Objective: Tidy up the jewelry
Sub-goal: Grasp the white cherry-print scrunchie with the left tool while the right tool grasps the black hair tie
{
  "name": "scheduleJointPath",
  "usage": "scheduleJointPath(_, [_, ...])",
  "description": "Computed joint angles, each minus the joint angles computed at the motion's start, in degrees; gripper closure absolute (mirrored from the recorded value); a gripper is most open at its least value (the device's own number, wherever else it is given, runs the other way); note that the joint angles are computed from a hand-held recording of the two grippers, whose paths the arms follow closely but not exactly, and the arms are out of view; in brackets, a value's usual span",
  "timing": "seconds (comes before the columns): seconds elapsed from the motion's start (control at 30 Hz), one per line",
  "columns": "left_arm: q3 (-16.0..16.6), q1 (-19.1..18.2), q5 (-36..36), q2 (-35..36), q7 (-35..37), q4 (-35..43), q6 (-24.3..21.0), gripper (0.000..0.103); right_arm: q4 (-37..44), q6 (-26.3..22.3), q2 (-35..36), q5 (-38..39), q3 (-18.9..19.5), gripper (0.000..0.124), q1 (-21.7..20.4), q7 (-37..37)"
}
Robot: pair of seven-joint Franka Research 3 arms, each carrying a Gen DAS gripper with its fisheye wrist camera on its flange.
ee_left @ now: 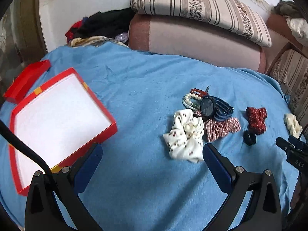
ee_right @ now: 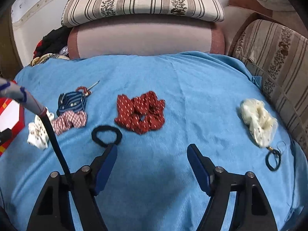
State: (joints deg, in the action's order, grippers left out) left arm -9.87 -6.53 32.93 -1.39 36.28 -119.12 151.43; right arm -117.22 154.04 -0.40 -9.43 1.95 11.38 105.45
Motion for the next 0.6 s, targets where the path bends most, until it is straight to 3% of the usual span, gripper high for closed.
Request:
scheduleJointPath(0.13, [0.69, 0.45, -7.21, 3.88, 5.55, 2.71, 2.15, 0.003, 1.42, 0.56, 1.74, 8.17, 0.49, 0.045, 0.79, -8.35])
scheduleJointPath(0.27, [0.19, 1.35, -18.25, 7.06, 14.62, 4.72, 3.26, 0.022, 2.46, 0.40, 3.62, 10.36, 0.56, 0.045, 1.67, -9.93])
scheduleJointPath(0.33, [-0.24, 1.73, -22.90, 8.06, 18.43, 5.18, 3.73, 0.025, 3.56, -0.30, 4.99, 12.10, 0.46, 0.049, 1.89, -10.13])
scheduleJointPath(0.47, [-0.40, 1.64, -26.28, 9.19, 20.94, 5.12, 5.89, 0.025, 5.63, -1.90, 7.44, 16.85, 0.32, 0.053, 1.82, -11.88])
scheduleJointPath(0.6, [-0.93, 1.59, -29.14, 11.13, 22.80, 6.34, 5.44, 0.030, 7.36, -2.53, 9.57, 17.25, 0.07, 0.068, 2.53, -11.91])
